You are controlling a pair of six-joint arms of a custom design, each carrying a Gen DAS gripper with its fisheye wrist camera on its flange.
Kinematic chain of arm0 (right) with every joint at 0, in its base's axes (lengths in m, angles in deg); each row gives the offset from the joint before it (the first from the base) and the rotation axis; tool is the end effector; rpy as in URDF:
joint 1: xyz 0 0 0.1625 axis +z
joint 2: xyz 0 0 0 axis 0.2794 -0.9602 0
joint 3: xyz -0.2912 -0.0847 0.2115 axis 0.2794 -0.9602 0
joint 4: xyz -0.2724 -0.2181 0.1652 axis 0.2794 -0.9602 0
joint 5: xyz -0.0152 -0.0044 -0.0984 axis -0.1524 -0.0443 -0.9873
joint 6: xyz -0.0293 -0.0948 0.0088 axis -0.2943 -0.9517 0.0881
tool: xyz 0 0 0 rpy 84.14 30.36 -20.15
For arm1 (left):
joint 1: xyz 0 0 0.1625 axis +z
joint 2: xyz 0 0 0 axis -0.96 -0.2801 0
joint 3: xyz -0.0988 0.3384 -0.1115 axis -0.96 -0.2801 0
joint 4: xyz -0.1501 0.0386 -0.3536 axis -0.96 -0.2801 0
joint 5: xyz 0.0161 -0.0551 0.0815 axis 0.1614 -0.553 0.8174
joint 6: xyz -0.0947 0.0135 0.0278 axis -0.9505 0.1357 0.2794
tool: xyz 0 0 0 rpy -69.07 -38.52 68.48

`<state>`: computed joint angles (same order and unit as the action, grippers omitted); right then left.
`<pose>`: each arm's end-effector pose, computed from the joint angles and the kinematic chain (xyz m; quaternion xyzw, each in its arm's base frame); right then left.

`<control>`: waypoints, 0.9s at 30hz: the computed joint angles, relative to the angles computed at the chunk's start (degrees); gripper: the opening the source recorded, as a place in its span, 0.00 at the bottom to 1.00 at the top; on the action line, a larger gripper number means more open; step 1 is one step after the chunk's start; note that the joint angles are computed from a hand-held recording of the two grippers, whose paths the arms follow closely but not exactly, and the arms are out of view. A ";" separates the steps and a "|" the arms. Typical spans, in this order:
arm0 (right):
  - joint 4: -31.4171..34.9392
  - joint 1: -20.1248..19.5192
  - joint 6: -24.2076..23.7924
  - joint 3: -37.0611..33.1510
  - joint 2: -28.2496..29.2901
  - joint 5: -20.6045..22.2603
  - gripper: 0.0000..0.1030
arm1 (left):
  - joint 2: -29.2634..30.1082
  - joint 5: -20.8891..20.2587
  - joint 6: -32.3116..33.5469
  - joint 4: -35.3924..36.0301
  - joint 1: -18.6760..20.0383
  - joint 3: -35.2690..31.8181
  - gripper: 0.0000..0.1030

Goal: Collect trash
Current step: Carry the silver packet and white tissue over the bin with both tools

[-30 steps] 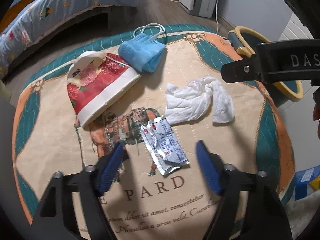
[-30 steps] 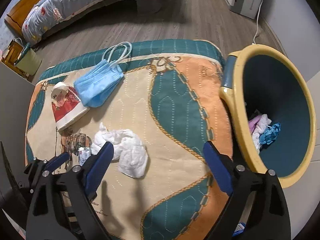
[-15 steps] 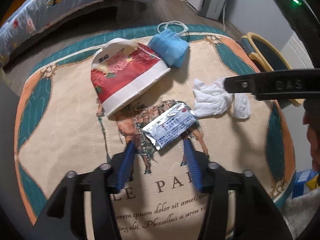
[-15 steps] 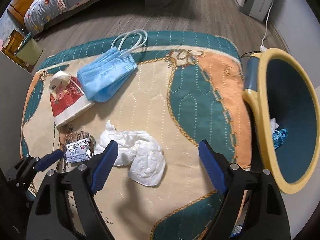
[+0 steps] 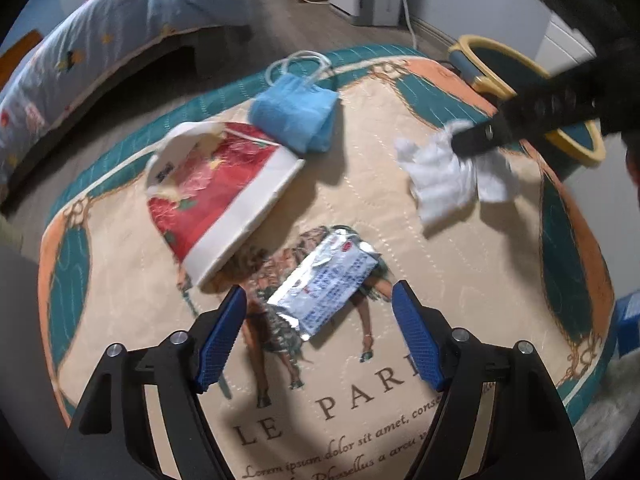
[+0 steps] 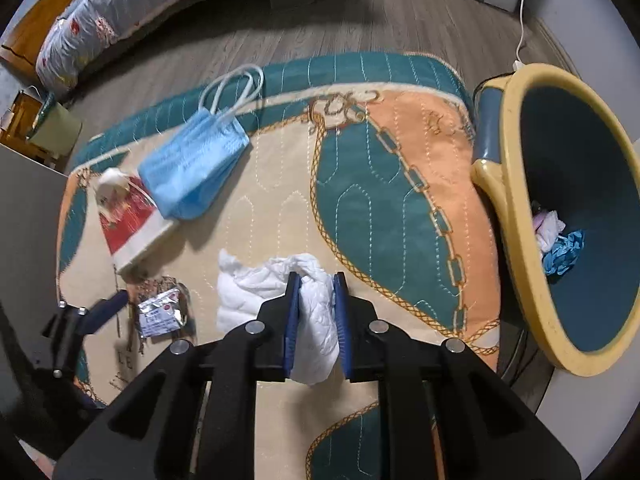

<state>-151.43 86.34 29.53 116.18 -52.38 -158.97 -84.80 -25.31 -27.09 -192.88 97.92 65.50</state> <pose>0.1646 -0.3903 0.2463 0.0312 -0.9511 0.1058 0.2885 -0.2822 -0.3366 0.0828 0.2992 0.8862 -0.1149 0.3346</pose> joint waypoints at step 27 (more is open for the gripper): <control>1.75 -0.20 -3.78 -2.07 -13.12 0.69 0.16 | 3.95 -1.49 1.26 -12.01 -1.71 -3.18 0.04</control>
